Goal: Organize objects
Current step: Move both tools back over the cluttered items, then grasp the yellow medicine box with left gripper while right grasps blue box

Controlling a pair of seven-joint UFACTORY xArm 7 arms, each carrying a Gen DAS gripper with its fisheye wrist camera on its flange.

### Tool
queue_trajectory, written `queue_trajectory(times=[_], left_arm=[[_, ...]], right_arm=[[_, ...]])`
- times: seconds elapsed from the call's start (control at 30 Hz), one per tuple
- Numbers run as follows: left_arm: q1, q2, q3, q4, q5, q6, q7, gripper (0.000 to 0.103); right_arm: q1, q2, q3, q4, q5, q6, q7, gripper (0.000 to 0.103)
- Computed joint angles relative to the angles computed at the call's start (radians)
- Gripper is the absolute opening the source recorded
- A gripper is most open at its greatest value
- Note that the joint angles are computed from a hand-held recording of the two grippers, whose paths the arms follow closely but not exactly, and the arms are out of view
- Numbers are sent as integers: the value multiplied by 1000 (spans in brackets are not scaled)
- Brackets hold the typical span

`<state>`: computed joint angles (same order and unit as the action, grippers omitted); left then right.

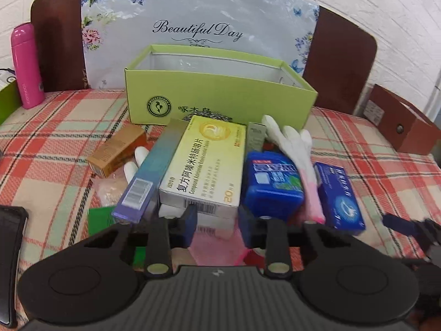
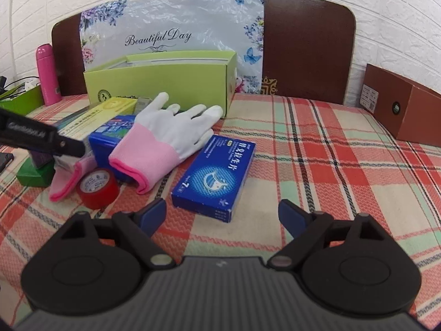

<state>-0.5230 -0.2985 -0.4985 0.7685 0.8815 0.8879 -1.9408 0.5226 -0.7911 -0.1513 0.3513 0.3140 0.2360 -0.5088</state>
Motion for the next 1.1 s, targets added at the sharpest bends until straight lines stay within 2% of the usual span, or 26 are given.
queue_trajectory(times=[0.1, 0.17, 0.2, 0.23, 0.3, 0.5, 0.6, 0.67, 0.7, 0.77, 0.97, 1.0, 1.03, 1.1], left_arm=[[-11, -7, -11, -1, -22, 6, 0, 26], [-7, 15, -31, 26, -2, 82, 6, 28], [-7, 27, -35, 40, 10, 120, 7, 36], [-9, 33, -32, 47, 25, 139, 5, 53], [-13, 39, -20, 48, 66, 151, -9, 70], [-17, 89, 36, 79, 108, 137, 10, 78], [-23, 112, 60, 82, 132, 112, 27, 78], [-24, 101, 82, 61, 151, 47, 29, 69], [-23, 98, 86, 57, 149, 33, 37, 69], [-26, 94, 82, 53, 142, 31, 63, 69], [-47, 13, 46, 14, 55, 33, 79, 67], [-54, -6, 34, 5, 34, 35, 88, 41], [-63, -36, 28, -14, 6, 17, 91, 38], [-78, -86, 15, -54, -57, -34, 95, 38]], right_arm=[[19, 45, 5, 19, 1, -30, 1, 85], [30, 74, 10, 32, 0, -41, 2, 85], [28, 87, 19, 37, -4, -45, 8, 85], [27, 93, 25, 39, -6, -47, 12, 85], [41, 86, 16, 35, -3, -50, 8, 85], [22, 95, 16, 41, -2, -35, 30, 85], [17, 109, 22, 45, -1, -39, 39, 85], [17, 119, 27, 46, -2, -55, 41, 85], [14, 126, 32, 47, -5, -64, 46, 83], [29, 135, 17, 50, -4, -69, 40, 61], [55, 86, -41, 47, 24, -2, -18, 59], [52, 65, -50, 43, 25, 18, -36, 59], [44, 46, -57, 42, 24, 50, -55, 59], [34, -12, -93, 39, 24, 145, -124, 59]])
